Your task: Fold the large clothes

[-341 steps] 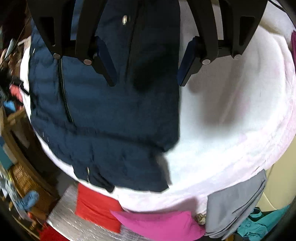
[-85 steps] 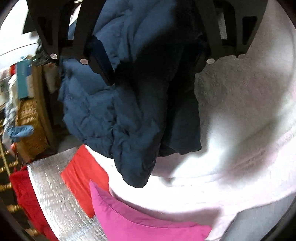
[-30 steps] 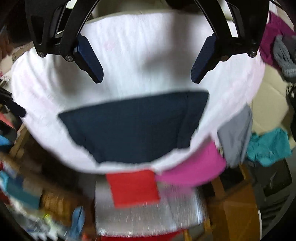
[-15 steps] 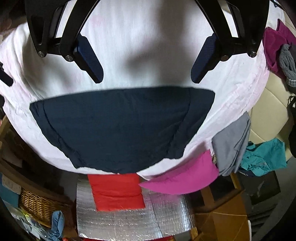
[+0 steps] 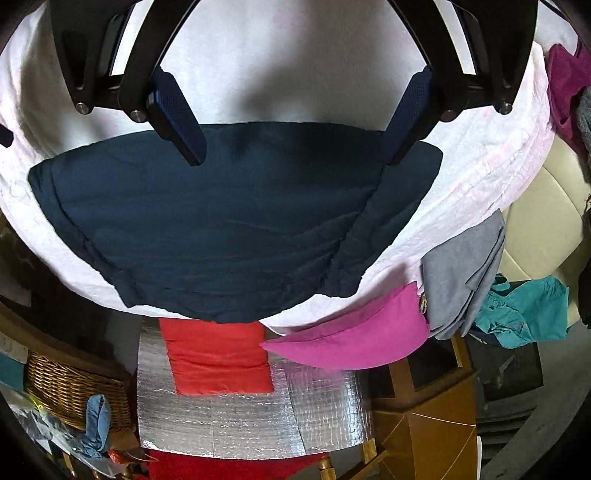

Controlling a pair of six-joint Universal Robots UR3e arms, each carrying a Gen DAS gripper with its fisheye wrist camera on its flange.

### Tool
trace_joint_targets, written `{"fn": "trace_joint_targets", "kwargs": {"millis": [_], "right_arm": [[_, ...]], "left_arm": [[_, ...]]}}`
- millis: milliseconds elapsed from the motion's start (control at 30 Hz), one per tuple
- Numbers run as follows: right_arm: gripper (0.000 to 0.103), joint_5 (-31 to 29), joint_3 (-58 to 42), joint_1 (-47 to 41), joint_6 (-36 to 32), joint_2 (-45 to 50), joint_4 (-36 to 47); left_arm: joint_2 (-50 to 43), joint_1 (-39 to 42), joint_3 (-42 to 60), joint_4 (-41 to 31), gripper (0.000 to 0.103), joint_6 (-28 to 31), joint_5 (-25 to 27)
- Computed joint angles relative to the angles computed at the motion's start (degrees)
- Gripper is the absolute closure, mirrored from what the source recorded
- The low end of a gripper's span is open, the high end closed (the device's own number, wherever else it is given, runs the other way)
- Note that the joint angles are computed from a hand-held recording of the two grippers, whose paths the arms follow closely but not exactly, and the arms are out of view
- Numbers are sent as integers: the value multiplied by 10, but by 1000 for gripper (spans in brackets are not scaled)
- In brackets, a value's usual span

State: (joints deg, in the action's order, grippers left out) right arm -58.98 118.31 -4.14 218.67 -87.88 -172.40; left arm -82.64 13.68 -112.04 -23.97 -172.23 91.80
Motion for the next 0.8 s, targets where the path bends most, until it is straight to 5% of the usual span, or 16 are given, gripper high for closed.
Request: {"fn": "trace_joint_targets", "kwargs": {"millis": [133, 367, 600, 800], "right_arm": [[16, 5, -20, 4, 9, 28, 4], [16, -16, -70, 33, 9, 76, 37], [16, -7, -65, 37, 53, 81, -4], [16, -11, -45, 26, 45, 69, 3]], "left_arm": [[-4, 37, -30, 37, 8, 18, -30], [-11, 100, -17, -38, 8, 25, -88], [7, 122, -25, -53, 8, 20, -89], [28, 146, 13, -159, 8, 20, -104]]}}
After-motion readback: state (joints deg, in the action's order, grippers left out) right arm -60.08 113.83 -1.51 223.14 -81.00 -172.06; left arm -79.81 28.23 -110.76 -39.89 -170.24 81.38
